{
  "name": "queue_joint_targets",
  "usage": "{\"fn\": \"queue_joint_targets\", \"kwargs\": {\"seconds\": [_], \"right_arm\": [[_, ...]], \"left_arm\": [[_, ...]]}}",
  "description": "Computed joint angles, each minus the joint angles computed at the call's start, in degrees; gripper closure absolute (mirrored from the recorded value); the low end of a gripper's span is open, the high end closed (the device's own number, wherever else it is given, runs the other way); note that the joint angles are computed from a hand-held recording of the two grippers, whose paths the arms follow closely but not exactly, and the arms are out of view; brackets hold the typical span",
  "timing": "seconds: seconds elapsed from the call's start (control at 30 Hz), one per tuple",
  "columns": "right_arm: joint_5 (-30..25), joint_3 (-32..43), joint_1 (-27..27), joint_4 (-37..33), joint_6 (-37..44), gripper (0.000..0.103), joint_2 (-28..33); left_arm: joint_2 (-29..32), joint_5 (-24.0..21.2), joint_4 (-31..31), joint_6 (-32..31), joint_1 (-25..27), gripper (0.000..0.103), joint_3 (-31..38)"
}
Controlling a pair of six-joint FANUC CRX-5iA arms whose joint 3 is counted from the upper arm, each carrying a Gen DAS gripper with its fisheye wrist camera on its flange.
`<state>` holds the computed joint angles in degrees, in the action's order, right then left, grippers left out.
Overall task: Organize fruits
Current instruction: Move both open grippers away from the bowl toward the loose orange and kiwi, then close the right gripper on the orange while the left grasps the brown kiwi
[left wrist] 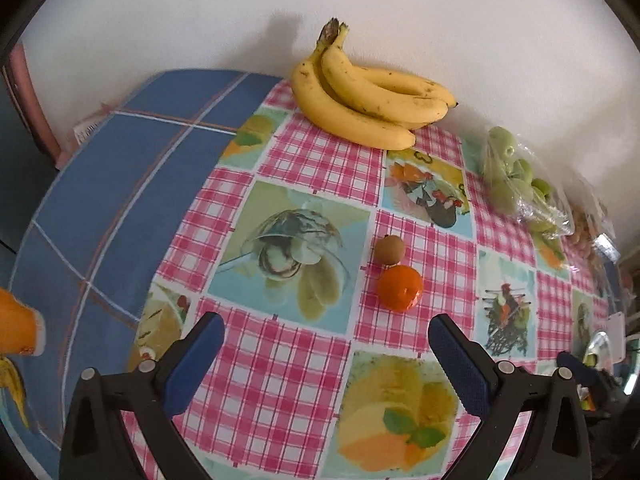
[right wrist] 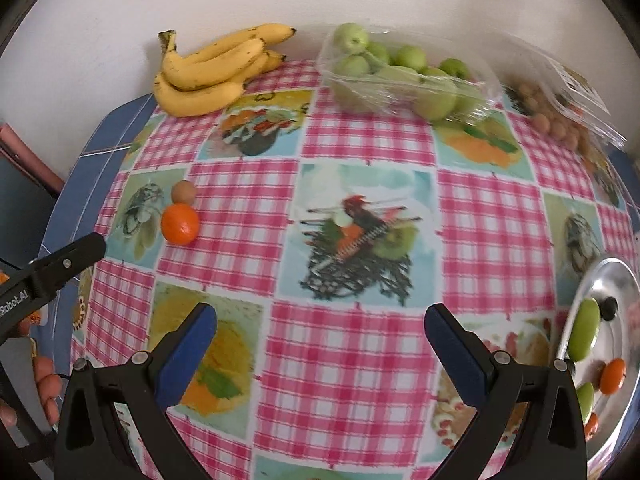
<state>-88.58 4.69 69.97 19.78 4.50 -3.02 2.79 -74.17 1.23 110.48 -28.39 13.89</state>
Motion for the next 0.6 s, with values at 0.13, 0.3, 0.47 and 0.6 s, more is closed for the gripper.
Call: {"fn": "queue_joint_targets", "kwargs": {"seconds": [0.13,0.3,0.47,0.6], "right_arm": [[1.4,1.5,-1.6,-0.9,2.3,0.000,1.7],[2.3,4.3,-3.3,-0.7,7.4,0.000,5.1],[4.4,6.5,-3.9,-0.3,11.6,0.000,8.0],[6.1,8.0,-4.4,-0.2,14.2,0.001,10.4]], "left_arm": [[2.0,-1.7,0.6,-2.1,1.7,0.000,2.3],[4.7,-3.8,0.9,-6.2,3.2,0.000,5.5],[6.8,-4.7,2.5,-8.7,3.9,0.000,7.4],[7.3,-3.7,3.3,-8.5,4.2,0.001,6.3]]}}
